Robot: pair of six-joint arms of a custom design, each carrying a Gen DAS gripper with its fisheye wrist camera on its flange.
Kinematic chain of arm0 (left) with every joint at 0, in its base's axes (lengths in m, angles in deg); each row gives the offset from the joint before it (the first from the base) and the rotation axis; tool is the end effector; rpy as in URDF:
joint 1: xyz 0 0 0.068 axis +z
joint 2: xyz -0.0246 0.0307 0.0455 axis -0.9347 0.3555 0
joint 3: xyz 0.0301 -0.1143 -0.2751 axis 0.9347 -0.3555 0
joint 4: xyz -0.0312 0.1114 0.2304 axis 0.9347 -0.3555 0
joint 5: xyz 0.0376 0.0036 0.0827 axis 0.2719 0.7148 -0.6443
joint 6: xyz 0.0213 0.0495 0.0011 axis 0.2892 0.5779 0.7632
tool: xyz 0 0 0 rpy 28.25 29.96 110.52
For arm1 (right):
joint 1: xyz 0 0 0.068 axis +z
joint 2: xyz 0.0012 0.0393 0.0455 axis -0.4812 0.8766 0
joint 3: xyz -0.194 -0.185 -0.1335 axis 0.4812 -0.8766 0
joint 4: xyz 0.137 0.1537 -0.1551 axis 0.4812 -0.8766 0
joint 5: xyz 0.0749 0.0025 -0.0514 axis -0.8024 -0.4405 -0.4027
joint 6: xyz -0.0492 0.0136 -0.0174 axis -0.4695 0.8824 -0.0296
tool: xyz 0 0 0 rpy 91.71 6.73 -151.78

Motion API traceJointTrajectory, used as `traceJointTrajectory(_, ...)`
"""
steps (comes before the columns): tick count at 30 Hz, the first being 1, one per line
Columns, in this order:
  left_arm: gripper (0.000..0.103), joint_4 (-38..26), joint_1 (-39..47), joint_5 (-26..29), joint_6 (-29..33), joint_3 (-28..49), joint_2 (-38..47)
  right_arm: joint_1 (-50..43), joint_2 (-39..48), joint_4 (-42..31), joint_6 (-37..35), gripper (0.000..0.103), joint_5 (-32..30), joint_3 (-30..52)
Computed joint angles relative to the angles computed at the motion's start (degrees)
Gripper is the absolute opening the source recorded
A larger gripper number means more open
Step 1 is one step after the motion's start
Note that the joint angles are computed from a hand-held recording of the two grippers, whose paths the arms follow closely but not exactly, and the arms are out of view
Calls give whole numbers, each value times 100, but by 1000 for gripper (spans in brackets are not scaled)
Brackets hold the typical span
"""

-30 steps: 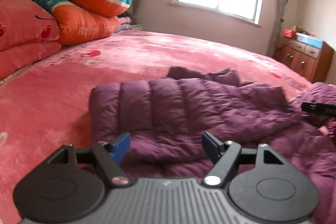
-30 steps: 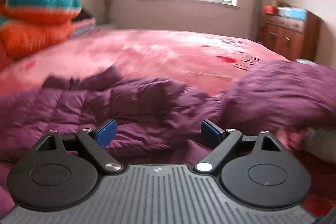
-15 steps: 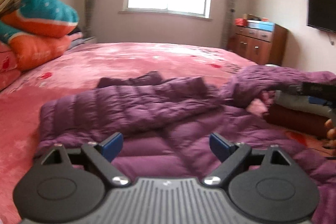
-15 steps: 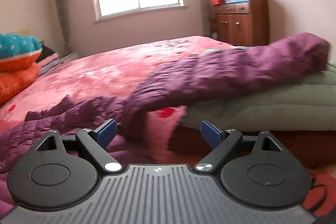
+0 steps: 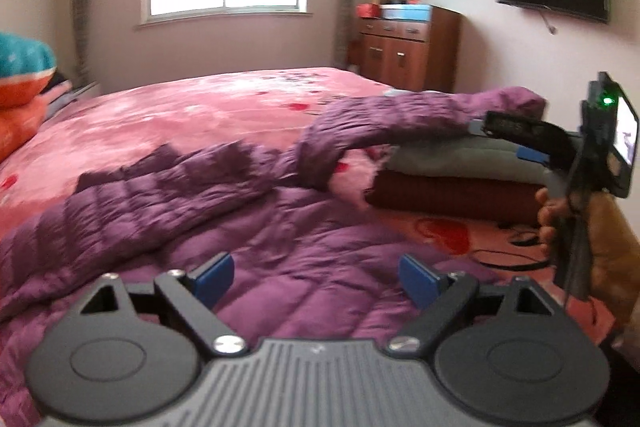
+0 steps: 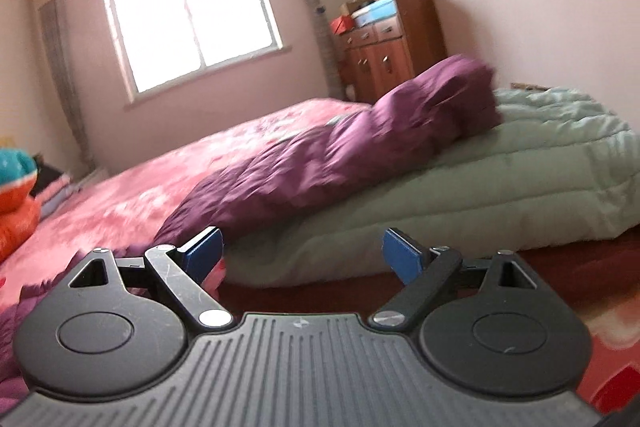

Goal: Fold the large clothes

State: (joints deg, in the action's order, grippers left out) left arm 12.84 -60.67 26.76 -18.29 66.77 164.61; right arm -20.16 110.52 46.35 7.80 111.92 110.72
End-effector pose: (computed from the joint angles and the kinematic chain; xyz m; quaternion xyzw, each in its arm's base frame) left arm 0.3398 0.0326 0.2204 0.1820 0.8454 -0.1306 0.4849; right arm 0.2797 0.0278 0.2126 0.2303 0.7754 0.0007 0.5880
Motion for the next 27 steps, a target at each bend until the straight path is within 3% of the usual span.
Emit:
traceJointTrajectory(5,90,-278,-647,-180,0,296,-176,-491,-523,247,-79,103,29,-460)
traceJointTrajectory(10,90,-446,-1364,-453,-6,905,75,-1462,-905,590,104,103,-546,-831)
traceJointTrajectory(22,85,-678,-3070,-1518,558,3265,1882,-4271,-428,1633,1898,103,-2537,-1088)
traceJointTrajectory(27,79,-831,-3570,-1907,783,4356,2711,-4981,0,2248,2607,103,-2881,-1203)
